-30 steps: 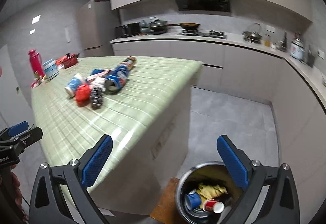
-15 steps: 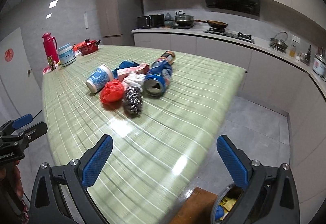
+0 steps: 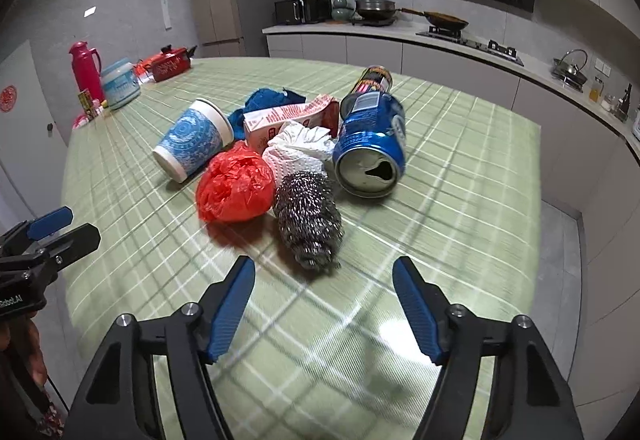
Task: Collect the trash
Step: 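Grasp the blue patterned cup with the left tool while the right tool grasps the steel wool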
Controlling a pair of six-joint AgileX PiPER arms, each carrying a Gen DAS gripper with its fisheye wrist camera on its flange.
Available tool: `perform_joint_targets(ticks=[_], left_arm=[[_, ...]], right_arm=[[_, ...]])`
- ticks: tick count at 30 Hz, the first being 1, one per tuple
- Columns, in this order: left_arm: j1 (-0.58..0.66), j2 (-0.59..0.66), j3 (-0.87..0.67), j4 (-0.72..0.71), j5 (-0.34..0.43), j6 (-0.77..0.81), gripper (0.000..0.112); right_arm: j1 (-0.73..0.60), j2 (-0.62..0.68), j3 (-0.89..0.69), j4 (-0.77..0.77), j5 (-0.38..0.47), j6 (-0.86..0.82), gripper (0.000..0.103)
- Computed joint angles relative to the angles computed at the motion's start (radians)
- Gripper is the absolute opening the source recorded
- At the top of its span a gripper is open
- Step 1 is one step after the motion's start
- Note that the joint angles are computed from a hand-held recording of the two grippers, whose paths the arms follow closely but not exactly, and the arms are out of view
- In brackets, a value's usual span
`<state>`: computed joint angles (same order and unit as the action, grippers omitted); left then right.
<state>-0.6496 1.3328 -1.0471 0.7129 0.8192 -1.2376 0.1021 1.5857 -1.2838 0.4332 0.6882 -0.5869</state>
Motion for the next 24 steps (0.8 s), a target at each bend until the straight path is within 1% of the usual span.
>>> perform_joint_targets(ticks=[3,5,8,12,13,14,18,22,24], left_arm=[[0.067,0.022,-0.002,-0.045,-0.066,0.077,0.096],[0.105,0.045,-0.010,-0.080,-0.104,0.131,0.096],[0.152,0.074,-0.025,-0.130,-0.145,0.203,0.096],[0.202,0.116,-0.051,-0.188,-0.187,0.285,0.096],[0.214,0.126,-0.060,-0.202,-0.195,0.305,0.096],[0.228,0.138,-0.070,-0.216,-0.203,0.327,0.096],[0.284,0.207,-0.136,-0.282,-0.228,0.421,0.095],[0.338,0.278,-0.221,-0.378,-0.238,0.547,0.087],[0.353,0.304,-0.253,-0.425,-0.234,0.602,0.077]], right_arm=[[0.028,0.048,-0.035,-0.050,-0.015,0.066,0.070],[0.044,0.076,-0.054,-0.079,-0.023,0.107,0.066],[0.056,0.118,-0.084,-0.103,-0.028,0.144,0.062],[0.070,0.162,-0.123,-0.115,-0.035,0.176,0.059],[0.072,0.173,-0.134,-0.115,-0.034,0.180,0.054],[0.075,0.188,-0.152,-0.121,-0.033,0.194,0.047],[0.082,0.225,-0.199,-0.125,-0.033,0.222,0.047],[0.091,0.261,-0.247,-0.139,-0.029,0.251,0.046],[0.092,0.272,-0.259,-0.139,-0.028,0.258,0.046]])
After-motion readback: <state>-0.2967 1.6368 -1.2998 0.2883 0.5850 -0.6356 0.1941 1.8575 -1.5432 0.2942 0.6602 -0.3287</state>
